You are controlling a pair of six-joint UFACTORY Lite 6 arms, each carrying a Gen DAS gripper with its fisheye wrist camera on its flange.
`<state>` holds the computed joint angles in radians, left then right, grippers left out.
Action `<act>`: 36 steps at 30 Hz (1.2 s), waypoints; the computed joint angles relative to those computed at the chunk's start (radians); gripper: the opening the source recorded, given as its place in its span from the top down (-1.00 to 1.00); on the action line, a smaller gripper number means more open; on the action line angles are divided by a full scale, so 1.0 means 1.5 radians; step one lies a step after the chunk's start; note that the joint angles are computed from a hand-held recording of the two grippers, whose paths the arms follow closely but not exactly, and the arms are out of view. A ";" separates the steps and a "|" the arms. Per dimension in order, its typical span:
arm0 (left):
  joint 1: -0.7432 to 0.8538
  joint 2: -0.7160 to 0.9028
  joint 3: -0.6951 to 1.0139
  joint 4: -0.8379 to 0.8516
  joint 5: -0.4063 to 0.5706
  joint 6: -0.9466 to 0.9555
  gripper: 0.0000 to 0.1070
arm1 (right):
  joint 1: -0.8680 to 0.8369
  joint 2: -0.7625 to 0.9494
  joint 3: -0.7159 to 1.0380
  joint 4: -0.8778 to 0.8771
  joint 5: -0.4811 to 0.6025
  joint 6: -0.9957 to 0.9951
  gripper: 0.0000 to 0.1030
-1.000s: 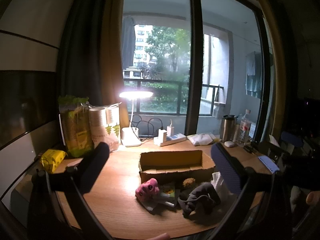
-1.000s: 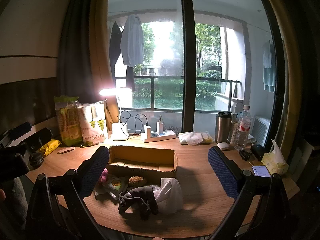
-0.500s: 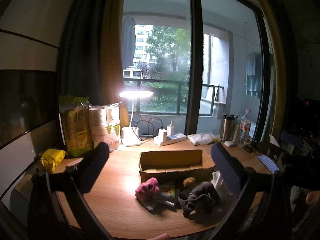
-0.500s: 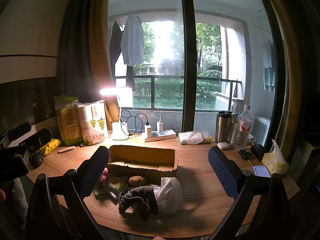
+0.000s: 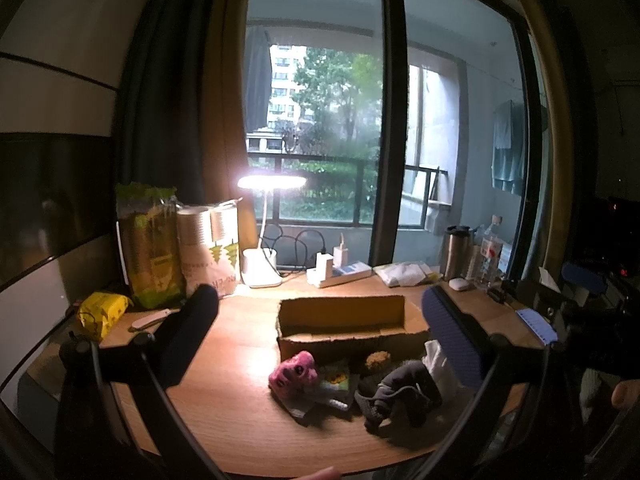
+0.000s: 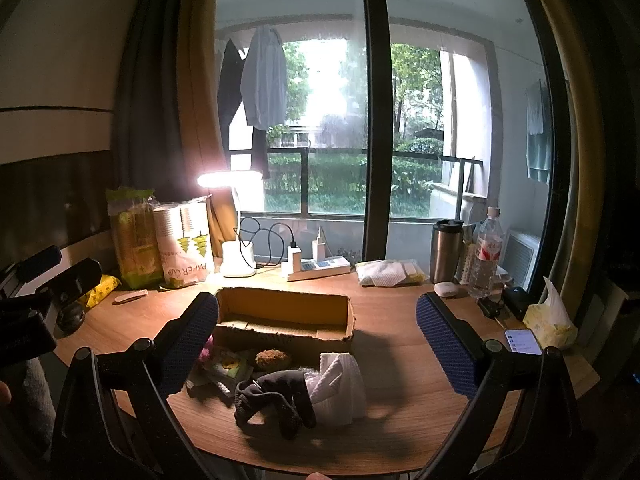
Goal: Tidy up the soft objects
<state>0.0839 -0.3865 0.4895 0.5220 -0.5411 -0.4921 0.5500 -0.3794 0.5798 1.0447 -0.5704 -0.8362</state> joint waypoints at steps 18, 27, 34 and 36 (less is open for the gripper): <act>-0.056 0.296 0.172 -0.116 0.028 0.107 -0.92 | -0.145 0.217 0.090 -0.246 0.070 0.230 -0.97; -0.076 0.498 0.343 -0.155 0.100 0.143 -0.90 | -0.219 0.386 0.199 -0.362 0.115 0.327 -0.97; -0.080 0.624 0.466 -0.151 0.163 0.142 -0.90 | -0.269 0.514 0.299 -0.490 0.166 0.440 -0.91; -0.076 0.663 0.507 -0.126 0.182 0.115 -0.90 | -0.277 0.542 0.321 -0.531 0.178 0.476 -0.88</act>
